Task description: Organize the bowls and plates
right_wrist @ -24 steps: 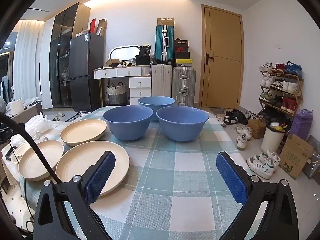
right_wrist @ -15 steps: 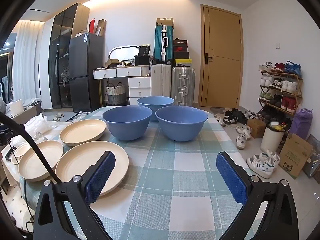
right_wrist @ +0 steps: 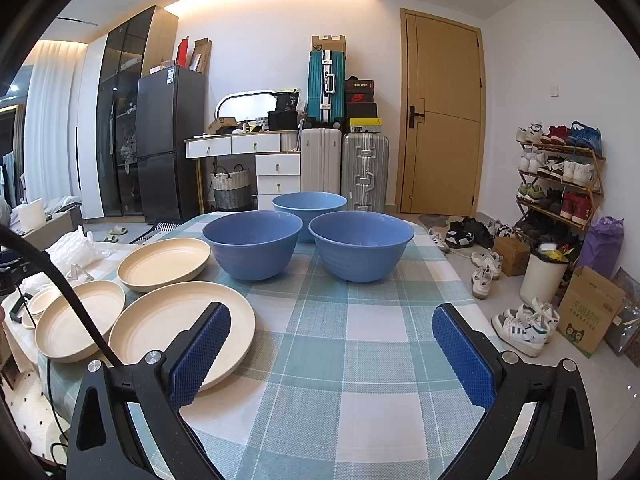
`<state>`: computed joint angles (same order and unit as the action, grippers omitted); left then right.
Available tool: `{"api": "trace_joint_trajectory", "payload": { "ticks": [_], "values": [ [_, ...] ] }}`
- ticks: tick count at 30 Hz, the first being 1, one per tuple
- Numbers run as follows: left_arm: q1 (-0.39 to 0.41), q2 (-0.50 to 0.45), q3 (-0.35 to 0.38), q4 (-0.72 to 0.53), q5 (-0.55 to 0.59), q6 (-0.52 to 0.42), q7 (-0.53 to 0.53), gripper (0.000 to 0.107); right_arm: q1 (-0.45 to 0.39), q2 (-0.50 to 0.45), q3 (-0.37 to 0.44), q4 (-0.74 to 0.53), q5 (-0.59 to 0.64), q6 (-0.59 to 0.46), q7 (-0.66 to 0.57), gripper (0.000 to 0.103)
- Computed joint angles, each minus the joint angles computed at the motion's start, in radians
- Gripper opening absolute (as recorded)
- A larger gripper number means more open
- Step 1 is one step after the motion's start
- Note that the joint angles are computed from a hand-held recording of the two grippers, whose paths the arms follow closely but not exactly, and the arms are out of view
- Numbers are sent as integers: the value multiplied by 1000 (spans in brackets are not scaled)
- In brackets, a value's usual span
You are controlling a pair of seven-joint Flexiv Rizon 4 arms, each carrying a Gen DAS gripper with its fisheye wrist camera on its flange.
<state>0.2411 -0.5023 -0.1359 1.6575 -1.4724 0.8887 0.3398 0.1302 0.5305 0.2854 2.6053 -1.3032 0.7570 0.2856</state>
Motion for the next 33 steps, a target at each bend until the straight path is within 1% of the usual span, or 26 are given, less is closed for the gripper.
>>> {"api": "trace_joint_trajectory", "payload": {
  "ticks": [33],
  "values": [
    [-6,1,6,20,-12,4,26,101,1,8,8,-4,16,-12,-23,103]
  ]
}}
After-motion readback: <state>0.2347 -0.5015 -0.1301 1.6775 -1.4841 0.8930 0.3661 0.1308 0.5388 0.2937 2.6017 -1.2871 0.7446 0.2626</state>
